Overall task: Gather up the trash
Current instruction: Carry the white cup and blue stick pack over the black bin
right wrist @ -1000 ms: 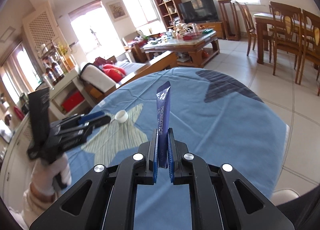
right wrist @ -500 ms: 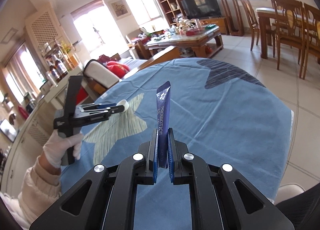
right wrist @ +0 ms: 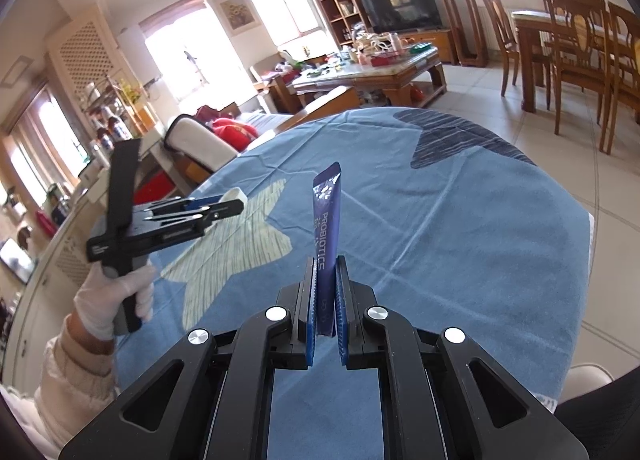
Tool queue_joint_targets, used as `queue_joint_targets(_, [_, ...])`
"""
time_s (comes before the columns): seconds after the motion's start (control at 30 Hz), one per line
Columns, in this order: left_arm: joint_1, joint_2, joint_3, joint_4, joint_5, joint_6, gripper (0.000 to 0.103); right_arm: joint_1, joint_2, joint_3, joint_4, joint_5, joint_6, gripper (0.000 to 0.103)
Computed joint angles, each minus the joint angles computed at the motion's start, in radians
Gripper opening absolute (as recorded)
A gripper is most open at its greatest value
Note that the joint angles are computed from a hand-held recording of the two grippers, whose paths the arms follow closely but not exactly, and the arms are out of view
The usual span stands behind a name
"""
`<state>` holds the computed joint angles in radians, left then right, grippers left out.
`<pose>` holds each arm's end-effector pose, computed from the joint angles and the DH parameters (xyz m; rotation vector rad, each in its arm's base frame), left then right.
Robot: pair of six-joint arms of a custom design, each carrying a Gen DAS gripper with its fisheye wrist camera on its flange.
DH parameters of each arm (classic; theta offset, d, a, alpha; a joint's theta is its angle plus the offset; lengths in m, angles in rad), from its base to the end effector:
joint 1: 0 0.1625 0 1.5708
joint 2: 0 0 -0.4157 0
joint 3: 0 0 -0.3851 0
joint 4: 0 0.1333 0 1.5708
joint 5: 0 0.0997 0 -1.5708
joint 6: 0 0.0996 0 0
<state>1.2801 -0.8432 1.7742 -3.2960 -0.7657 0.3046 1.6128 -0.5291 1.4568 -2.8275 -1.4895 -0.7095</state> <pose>0.0172 -0.6580 0.1867 0.2676 2.2017 -0.9092 0.1713 -0.7097 0.0024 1.1444 -2.8445 0.5217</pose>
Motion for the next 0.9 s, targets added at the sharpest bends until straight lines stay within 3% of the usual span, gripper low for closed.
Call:
queue_joint_targets(0.4, [-0.147,0.062,0.068,-0.110,-0.078,0.048,0.036,-0.033,-0.121,0.137,-0.087,0.021,-0.020,0.009])
queue_joint_targets(0.9, [-0.220,0.242,-0.051,-0.036,-0.206,0.063,0.036,-0.179,-0.328,0.321,-0.201,0.025,-0.036,0.009])
